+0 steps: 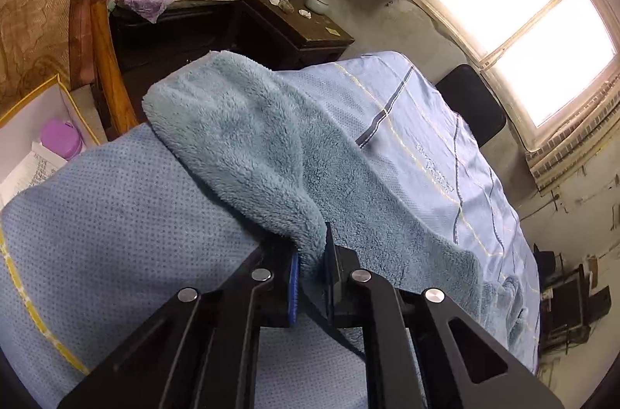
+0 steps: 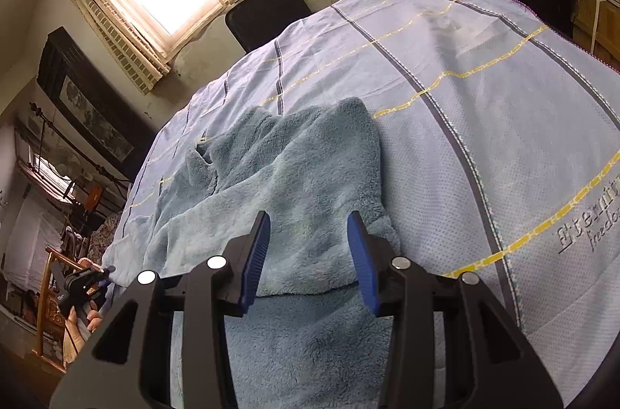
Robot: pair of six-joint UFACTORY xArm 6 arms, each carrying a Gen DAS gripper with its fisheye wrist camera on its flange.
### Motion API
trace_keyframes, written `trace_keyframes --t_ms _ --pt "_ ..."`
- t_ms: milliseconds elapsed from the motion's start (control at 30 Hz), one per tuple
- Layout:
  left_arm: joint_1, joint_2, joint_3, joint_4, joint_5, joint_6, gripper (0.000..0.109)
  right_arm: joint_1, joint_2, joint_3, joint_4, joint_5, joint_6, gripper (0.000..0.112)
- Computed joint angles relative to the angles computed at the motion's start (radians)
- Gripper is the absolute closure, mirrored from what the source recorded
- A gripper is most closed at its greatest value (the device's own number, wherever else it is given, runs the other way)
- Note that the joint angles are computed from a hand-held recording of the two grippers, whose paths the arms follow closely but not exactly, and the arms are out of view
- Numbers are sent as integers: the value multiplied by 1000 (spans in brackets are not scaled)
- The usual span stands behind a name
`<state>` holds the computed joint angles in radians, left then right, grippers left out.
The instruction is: Fold large clothes
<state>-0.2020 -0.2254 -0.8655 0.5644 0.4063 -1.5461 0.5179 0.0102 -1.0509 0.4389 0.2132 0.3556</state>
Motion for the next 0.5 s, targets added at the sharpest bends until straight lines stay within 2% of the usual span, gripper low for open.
trace_keyframes --t_ms 100,233,367,500 --pt "-37 0 -52 51 99 27 100 2 0 -3 24 -1 -18 70" --pt "-128 31 -188 148 278 80 100 8 -5 -4 66 -2 -50 70" --pt "-256 125 -391 251 462 153 100 16 -12 -5 70 -6 -59 70" --pt "-379 279 -622 321 586 257 100 20 -19 -3 80 -15 -71 70"
